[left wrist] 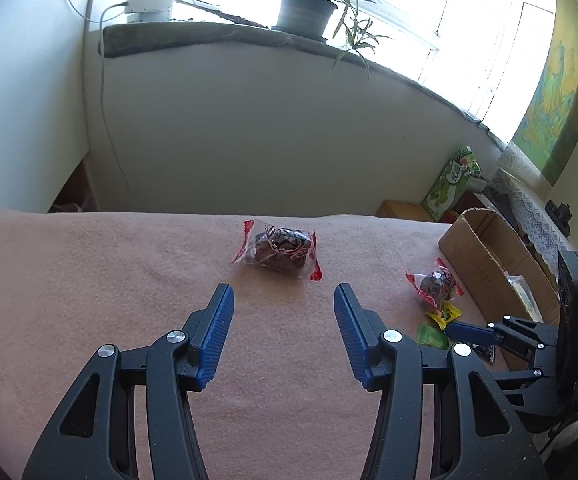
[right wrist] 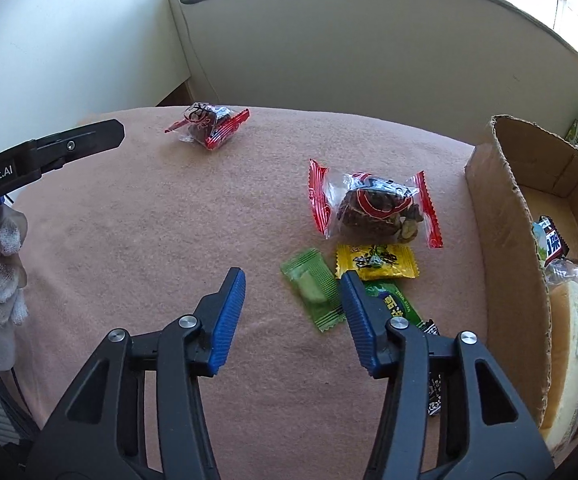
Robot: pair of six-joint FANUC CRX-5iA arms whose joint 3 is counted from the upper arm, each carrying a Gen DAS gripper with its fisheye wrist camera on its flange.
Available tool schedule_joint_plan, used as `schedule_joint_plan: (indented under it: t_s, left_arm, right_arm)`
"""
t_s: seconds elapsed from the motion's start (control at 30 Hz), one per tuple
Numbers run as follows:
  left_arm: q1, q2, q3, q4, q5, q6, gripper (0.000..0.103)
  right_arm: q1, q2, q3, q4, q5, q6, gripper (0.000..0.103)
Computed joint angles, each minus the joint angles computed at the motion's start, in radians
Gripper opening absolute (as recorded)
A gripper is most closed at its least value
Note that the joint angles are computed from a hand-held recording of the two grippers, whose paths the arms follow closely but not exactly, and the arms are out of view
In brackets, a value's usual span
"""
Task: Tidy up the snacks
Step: 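Withdraw both grippers from the box back over the remaining snacks, then grasp the red-wrapped dried fruit bag with the left gripper while the right grasps the green candy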
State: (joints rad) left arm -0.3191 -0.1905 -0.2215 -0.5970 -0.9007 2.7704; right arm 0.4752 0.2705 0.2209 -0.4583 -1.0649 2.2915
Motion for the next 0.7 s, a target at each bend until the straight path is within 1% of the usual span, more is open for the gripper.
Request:
schedule_joint_plan:
  t_s: [0.1,0.13,0.2,0.27,0.4,0.5,0.57,0.6,0.67,0.7]
  left_arm:
    - [0.015,0.010,0.003,0.005,0.009,-0.010,0.051]
    - [0.019,0.013,0.004,0.005,0.012,-0.014,0.056]
    - [0.028,0.025,0.010,0.004,0.025,-0.020,0.061]
    - [0.038,0.040,0.017,0.017,0.036,-0.041,0.061]
    - [0.058,0.084,0.049,0.034,0.046,-0.091,0.065]
    - [0.059,0.124,0.085,0.018,0.025,-0.107,0.065]
    - [0.072,0.145,0.100,0.026,0.022,-0.132,0.066]
    - [0.075,0.163,0.116,0.025,0.004,-0.147,0.069]
    - [0.077,0.199,0.147,0.015,-0.036,-0.164,0.070]
    - [0.089,0.205,0.144,0.032,-0.027,-0.180,0.070]
  right_arm:
    - [0.004,0.026,0.023,0.002,-0.010,-0.007,0.052]
    - [0.006,0.032,0.027,0.005,-0.011,-0.008,0.052]
    - [0.008,0.041,0.032,0.006,-0.014,-0.009,0.052]
    - [0.008,0.039,0.026,0.002,-0.006,-0.002,0.052]
    - [0.000,0.042,0.029,-0.010,-0.011,0.006,0.052]
    - [-0.002,0.032,0.017,-0.009,-0.005,0.010,0.052]
    - [0.002,0.027,0.009,-0.003,0.003,0.010,0.052]
    - [0.009,0.028,0.006,0.001,0.009,0.006,0.052]
    - [0.006,0.029,0.009,-0.004,0.001,0.006,0.052]
    - [0.003,0.030,0.012,-0.007,-0.004,0.006,0.052]
